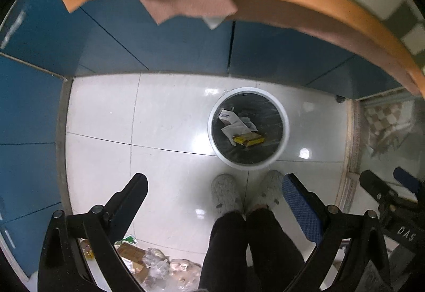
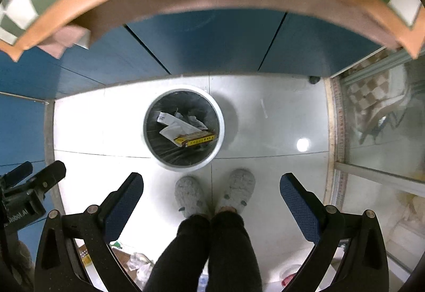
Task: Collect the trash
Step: 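Withdraw both open tools from above the bin, then grasp the white medicine box with the left tool while the right tool grasps a red wrapper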
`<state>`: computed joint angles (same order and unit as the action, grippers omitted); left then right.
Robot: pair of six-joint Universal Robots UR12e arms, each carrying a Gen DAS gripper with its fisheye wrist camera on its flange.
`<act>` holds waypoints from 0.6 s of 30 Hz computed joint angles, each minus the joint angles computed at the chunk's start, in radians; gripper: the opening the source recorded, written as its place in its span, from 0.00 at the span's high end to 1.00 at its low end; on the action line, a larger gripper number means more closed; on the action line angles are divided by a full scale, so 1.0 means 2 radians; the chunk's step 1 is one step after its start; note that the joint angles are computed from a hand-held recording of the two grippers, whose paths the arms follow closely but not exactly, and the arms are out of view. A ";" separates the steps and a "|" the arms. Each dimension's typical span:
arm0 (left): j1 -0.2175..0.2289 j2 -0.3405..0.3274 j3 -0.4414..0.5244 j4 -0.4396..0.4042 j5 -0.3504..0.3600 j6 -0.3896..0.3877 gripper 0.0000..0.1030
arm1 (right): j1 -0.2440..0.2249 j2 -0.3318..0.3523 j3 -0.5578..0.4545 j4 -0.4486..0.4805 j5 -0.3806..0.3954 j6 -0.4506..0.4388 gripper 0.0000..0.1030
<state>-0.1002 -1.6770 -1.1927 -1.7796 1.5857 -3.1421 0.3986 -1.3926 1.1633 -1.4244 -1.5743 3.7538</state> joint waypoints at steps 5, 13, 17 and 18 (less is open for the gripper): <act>0.000 0.001 0.050 -0.041 -0.007 0.011 0.00 | 0.002 0.002 -0.074 0.056 0.004 0.003 0.00; -0.001 -0.016 0.162 -0.058 -0.006 0.021 0.00 | 0.000 0.026 -0.208 0.108 0.035 0.027 0.00; -0.005 -0.042 0.219 -0.010 0.006 0.019 0.00 | -0.012 0.051 -0.282 0.094 0.039 0.037 0.00; -0.006 -0.052 0.235 -0.001 0.011 0.016 0.00 | -0.014 0.061 -0.304 0.094 0.036 0.039 0.00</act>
<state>-0.1113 -1.7803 -0.7219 -1.7825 1.6077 -3.1102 0.3709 -1.2699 0.5559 -1.2373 -1.5029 3.8317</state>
